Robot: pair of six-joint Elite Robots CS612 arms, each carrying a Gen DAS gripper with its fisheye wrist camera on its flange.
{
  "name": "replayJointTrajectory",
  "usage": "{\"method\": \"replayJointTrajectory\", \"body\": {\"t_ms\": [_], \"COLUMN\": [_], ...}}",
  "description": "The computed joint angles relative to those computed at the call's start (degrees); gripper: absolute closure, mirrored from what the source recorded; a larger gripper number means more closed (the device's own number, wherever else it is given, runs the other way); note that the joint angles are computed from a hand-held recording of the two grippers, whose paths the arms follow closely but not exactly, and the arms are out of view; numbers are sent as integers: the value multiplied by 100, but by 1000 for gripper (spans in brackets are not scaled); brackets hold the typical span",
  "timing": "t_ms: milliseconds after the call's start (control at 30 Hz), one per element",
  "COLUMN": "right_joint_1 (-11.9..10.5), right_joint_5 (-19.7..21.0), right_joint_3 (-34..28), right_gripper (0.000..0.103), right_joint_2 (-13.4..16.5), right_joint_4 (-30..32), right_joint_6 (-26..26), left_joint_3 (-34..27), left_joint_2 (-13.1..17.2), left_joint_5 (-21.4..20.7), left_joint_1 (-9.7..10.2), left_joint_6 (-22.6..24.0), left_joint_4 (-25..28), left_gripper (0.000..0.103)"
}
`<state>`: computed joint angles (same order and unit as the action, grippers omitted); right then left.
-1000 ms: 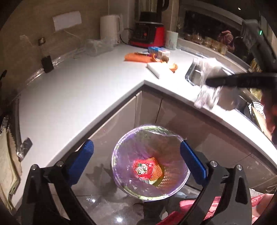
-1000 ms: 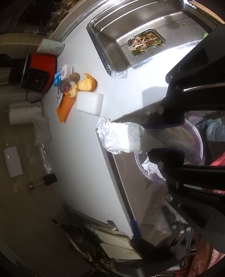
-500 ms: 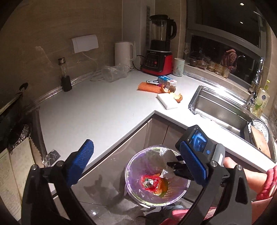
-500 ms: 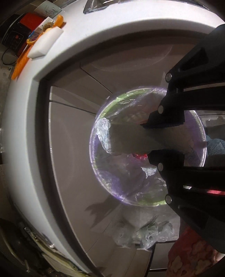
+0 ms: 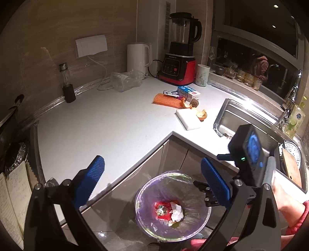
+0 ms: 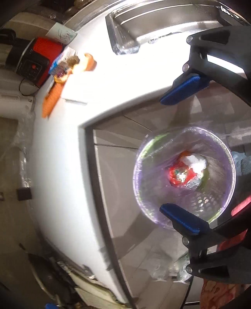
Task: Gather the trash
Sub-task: 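Return to the counter and grasp the white foam block with the left tool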
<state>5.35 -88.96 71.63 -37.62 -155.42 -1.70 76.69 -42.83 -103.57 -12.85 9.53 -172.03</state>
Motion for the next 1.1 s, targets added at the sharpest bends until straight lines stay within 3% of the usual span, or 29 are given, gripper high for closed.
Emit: {"method": "replayJointTrajectory", "body": {"t_ms": [233, 500, 733, 1100], "right_joint_1": [-349, -748, -1111, -1515], "right_joint_5": [88, -96, 146, 742], "right_joint_3": [380, 508, 531, 45], "right_gripper": [2, 2, 2, 2], "right_joint_2": [-464, -653, -628, -303], "right_joint_4": [-940, -1372, -1206, -644], "right_joint_6": [482, 558, 516, 311], "left_joint_3": [-936, -2112, -3068, -4193], "left_joint_2": [459, 1108, 1790, 2493], "left_joint_5": [179, 511, 963, 1494], "left_joint_1": [-229, -652, -965, -1113], "left_joint_6": [-243, -470, -638, -1132], "left_joint_4": [300, 1029, 1903, 2886], "left_gripper": [8, 8, 8, 8]}}
